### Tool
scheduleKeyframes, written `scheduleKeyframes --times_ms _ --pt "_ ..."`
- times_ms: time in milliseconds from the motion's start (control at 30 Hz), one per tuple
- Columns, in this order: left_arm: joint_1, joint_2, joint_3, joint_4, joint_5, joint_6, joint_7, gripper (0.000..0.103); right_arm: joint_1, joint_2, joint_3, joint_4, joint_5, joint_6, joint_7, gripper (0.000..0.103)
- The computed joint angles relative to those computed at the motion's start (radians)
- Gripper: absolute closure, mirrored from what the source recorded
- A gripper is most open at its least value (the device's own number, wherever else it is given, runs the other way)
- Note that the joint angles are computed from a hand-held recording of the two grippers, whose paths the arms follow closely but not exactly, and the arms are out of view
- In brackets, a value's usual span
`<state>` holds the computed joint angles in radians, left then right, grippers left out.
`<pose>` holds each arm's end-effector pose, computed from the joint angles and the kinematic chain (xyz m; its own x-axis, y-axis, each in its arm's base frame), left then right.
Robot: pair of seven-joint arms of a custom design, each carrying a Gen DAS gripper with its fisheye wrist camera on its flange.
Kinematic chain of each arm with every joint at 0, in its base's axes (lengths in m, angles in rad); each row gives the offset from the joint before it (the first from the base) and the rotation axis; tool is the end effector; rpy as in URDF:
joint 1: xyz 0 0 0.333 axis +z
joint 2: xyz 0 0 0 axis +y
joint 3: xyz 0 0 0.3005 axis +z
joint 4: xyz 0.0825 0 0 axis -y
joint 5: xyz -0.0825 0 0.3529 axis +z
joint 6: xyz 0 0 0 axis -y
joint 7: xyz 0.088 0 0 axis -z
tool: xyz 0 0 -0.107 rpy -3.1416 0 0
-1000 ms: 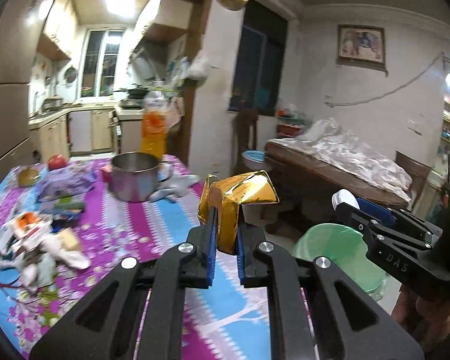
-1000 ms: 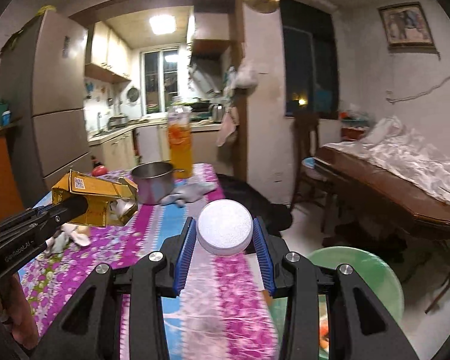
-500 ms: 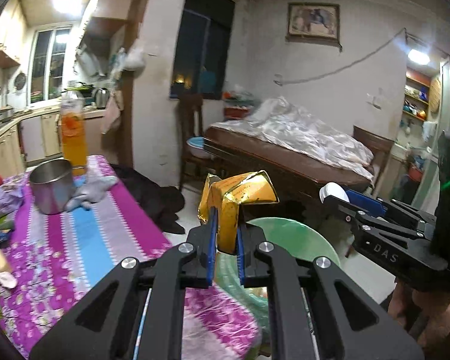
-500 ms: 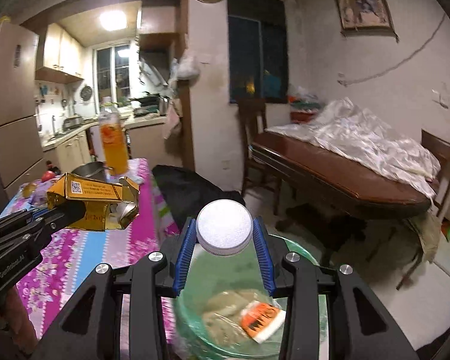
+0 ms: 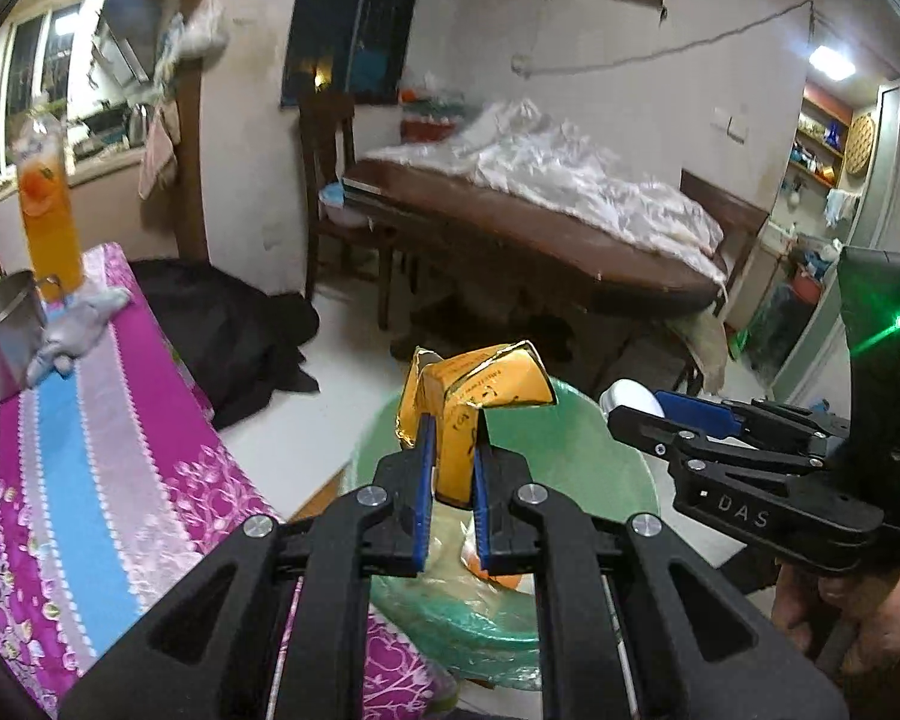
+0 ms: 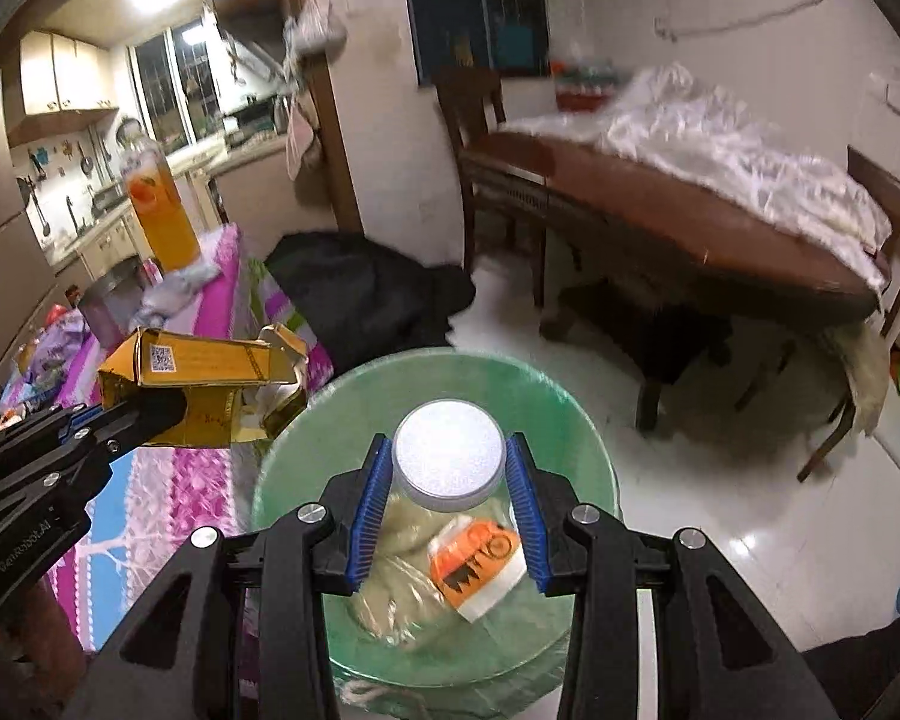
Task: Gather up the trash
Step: 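Carry the gold wrapper and white cap with both tools over the green bin, then open both tools to drop the wrapper and cap into the green bin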
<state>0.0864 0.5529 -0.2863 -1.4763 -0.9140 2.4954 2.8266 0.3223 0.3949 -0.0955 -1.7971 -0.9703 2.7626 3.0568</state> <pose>0.6991 -0.0947 0.4165 -0.7259 -0.6681 0.1632 -0.5039 0.3552 -0.7873 0.6217 0.1859 0.3826 -0.3585 -0.9251 -0.1250 -0.6239 0.3370 -0.7051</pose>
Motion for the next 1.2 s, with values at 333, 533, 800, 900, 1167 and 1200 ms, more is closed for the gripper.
scheduleKeyframes --times_ms 333,533,800,900,1167,1200 --pt "-0.073 0.103 0.049 0.123 0.211 -0.044 -0.199 0.094 -0.073 0.110 0.068 0.081 0.281 -0.020 -0.289 0.063" --pt "-0.086 0.141 0.050 0.165 0.278 -0.048 -0.262 0.094 -0.068 0.148 0.060 0.106 0.349 -0.017 -0.347 0.063" --pt "-0.104 0.181 0.046 0.219 0.339 -0.064 -0.315 0.094 -0.061 0.170 0.045 0.118 0.382 -0.005 -0.367 0.063" --pt "-0.103 0.186 0.043 0.225 0.346 -0.065 -0.319 0.094 -0.061 0.176 0.042 0.118 0.388 0.002 -0.367 0.063" --pt "-0.117 0.201 0.052 0.238 0.367 -0.028 -0.364 0.052 -0.038 0.152 -0.003 0.069 0.342 0.063 -0.288 0.041" --pt "-0.114 0.202 0.050 0.238 0.366 -0.024 -0.366 0.051 -0.034 0.146 -0.009 0.061 0.330 0.068 -0.274 0.041"
